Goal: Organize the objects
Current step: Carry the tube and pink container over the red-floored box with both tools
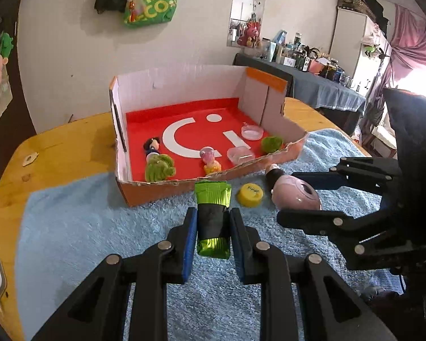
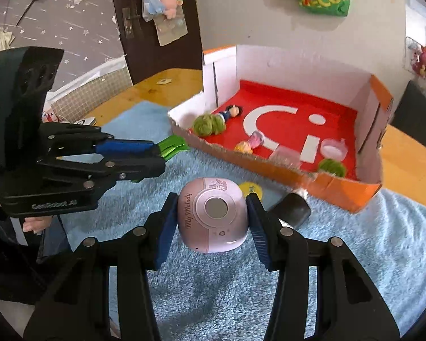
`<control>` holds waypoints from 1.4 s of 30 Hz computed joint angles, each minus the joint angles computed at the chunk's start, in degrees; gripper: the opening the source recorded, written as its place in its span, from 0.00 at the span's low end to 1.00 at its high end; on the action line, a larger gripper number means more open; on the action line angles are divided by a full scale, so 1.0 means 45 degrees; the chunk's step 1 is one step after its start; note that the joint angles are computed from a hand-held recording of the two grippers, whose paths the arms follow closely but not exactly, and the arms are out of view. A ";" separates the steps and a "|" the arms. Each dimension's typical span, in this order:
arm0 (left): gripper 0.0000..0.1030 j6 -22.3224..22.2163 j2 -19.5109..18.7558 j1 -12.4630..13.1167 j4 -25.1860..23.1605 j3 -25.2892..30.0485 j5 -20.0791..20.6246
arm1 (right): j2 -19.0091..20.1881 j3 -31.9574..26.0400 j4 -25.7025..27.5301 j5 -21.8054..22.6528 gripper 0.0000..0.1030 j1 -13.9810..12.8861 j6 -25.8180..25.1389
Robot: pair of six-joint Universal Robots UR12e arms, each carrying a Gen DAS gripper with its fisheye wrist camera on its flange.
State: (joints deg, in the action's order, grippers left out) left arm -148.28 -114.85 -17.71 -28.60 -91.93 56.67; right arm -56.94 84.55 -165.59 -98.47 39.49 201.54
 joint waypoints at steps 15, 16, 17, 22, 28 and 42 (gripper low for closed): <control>0.23 -0.0518 -0.0368 -0.0164 -0.0671 0.1078 -0.0206 | 0.0047 -0.0548 0.0474 -0.0183 0.45 -0.0336 -0.0347; 0.23 -0.0538 -0.0489 -0.0212 -0.0825 0.1324 -0.0176 | 0.0074 -0.0662 0.0616 -0.0259 0.45 -0.0395 -0.0378; 0.23 -0.0577 -0.0624 -0.0275 -0.0953 0.1591 -0.0111 | 0.0111 -0.0813 0.0815 -0.0274 0.45 -0.0486 -0.0438; 0.23 -0.0770 -0.1351 -0.0539 -0.1977 0.2954 0.0174 | 0.0393 -0.1583 0.1837 -0.0452 0.45 -0.0810 -0.0641; 0.23 -0.0755 -0.2217 -0.0837 -0.2777 0.4332 0.0916 | 0.0870 -0.2570 0.3160 -0.0321 0.45 -0.1186 -0.0697; 0.23 0.0220 -0.3610 -0.1300 -0.4662 0.6388 0.2406 | 0.1781 -0.4100 0.6020 -0.0105 0.45 -0.1502 -0.1141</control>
State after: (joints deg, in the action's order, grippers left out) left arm -147.29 -131.10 -23.56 -49.57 -63.19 67.50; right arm -48.92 66.11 -138.50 -98.95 32.73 196.40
